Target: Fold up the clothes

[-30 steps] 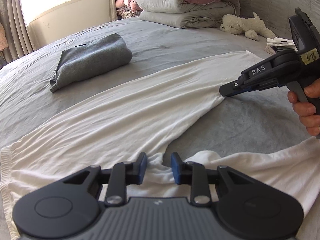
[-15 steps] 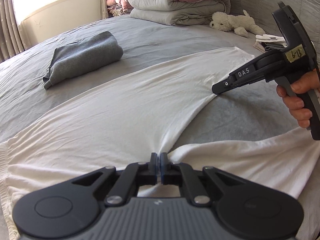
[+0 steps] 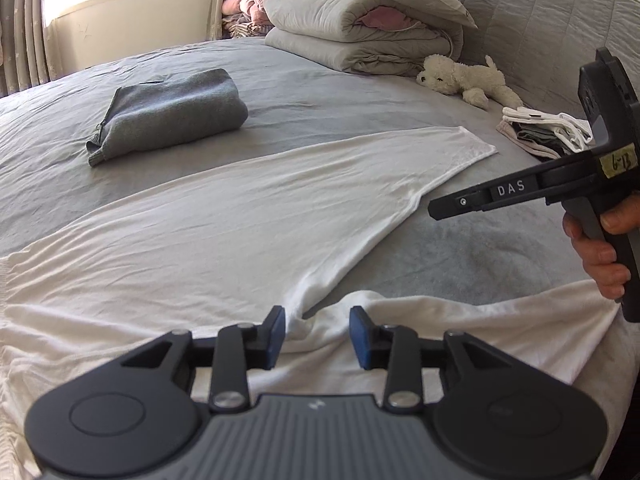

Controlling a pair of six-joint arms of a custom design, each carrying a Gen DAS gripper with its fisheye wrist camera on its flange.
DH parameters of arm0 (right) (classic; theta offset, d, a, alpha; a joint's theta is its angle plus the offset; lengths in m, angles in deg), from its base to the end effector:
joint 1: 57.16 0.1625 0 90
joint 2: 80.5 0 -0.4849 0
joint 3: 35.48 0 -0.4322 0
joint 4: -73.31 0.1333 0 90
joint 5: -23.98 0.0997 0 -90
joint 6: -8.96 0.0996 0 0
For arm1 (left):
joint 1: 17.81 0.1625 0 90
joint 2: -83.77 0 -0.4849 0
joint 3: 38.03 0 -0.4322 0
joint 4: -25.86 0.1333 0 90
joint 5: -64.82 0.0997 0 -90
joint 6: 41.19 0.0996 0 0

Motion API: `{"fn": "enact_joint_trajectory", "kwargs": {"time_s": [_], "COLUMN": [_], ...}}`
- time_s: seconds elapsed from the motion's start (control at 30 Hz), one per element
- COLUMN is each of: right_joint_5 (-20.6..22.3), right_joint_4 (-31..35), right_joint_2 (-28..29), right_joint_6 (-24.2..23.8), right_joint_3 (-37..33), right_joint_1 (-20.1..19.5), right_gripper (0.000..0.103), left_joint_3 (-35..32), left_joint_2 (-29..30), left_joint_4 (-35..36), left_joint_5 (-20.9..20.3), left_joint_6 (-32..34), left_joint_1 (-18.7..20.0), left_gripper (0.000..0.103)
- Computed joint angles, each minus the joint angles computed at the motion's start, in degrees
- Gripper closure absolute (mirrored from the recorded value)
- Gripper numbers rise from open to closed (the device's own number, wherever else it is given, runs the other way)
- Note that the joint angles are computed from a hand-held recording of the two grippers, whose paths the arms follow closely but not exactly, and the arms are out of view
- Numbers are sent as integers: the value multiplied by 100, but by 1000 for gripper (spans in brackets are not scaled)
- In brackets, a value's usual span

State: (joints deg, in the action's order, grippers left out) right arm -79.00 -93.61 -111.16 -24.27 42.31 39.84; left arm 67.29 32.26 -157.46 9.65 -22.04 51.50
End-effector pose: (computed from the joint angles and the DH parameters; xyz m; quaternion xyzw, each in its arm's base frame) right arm 0.2132 -0.8261 0.0583 0.3029 -0.9116 0.2240 0.1643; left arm -0.0644 -0.7089 0.1936 0.2109 0.8787 -0.3263 0.2773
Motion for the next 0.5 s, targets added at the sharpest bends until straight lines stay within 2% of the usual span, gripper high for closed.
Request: {"fn": "enact_joint_trajectory", "kwargs": {"time_s": [0.07,0.13,0.3,0.5], "right_joint_5": [61,118,260,359], "right_joint_4": [-14,-159,-304,-422], "right_joint_2": [-75,-145,-275,-425], "right_joint_6": [-34,-46,61,-22], "right_joint_3": [133,316,677,1089], "right_joint_1": [10,17,17,42], "right_gripper": [80,65,65,65], "left_joint_3": [91,181,409,600], "left_joint_2": [-74,-148,-357,-667], "left_joint_4": [-47,-91,-90,247], "left_joint_5": [33,83,301,499], "left_joint_6": [-59,-123,-490,-1391], "left_joint_1": [2,4,0,-39], "left_gripper": [60,59,57,57]}}
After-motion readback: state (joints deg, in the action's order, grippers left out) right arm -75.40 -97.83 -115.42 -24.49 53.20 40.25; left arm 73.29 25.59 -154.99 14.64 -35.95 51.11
